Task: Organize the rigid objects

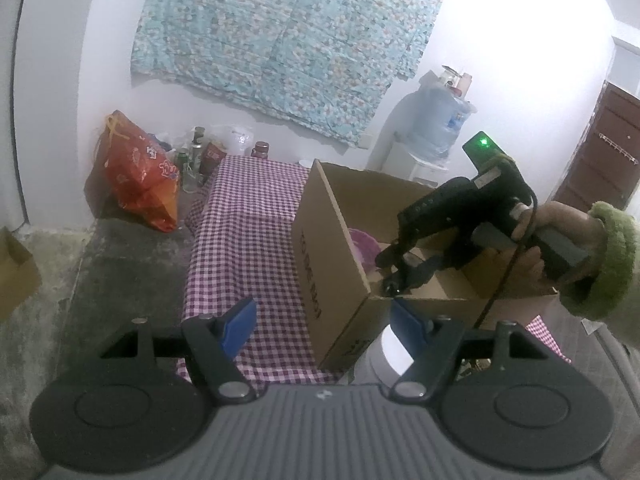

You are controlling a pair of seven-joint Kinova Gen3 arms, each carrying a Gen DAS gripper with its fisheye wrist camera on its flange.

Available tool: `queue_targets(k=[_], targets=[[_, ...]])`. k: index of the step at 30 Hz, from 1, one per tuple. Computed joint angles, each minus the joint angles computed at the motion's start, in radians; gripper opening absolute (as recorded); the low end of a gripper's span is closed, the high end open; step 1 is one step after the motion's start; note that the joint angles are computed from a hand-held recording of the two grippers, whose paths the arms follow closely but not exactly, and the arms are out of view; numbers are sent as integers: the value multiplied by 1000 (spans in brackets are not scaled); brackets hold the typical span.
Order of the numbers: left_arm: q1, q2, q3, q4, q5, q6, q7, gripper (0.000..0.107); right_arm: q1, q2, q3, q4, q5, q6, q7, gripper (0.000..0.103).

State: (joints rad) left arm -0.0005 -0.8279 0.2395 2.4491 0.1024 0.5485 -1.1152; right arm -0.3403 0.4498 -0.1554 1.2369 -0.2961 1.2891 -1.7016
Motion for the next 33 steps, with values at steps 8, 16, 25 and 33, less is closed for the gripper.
queue_targets(k=[8, 16, 25, 33], targets=[[-3, -16, 4, 6, 3, 8, 12, 75, -44, -1, 2, -12, 60, -54, 17, 59], [-1, -25, -5, 12, 0, 2, 10, 75, 26, 30, -21, -13, -59, -2, 11, 65], [9, -34, -24, 16, -7, 0, -12, 75, 10, -39, 7, 27, -17, -82, 26, 64], [9, -37, -34, 18, -2, 0, -23, 75, -43, 0, 21, 20, 100, -98, -23, 61]])
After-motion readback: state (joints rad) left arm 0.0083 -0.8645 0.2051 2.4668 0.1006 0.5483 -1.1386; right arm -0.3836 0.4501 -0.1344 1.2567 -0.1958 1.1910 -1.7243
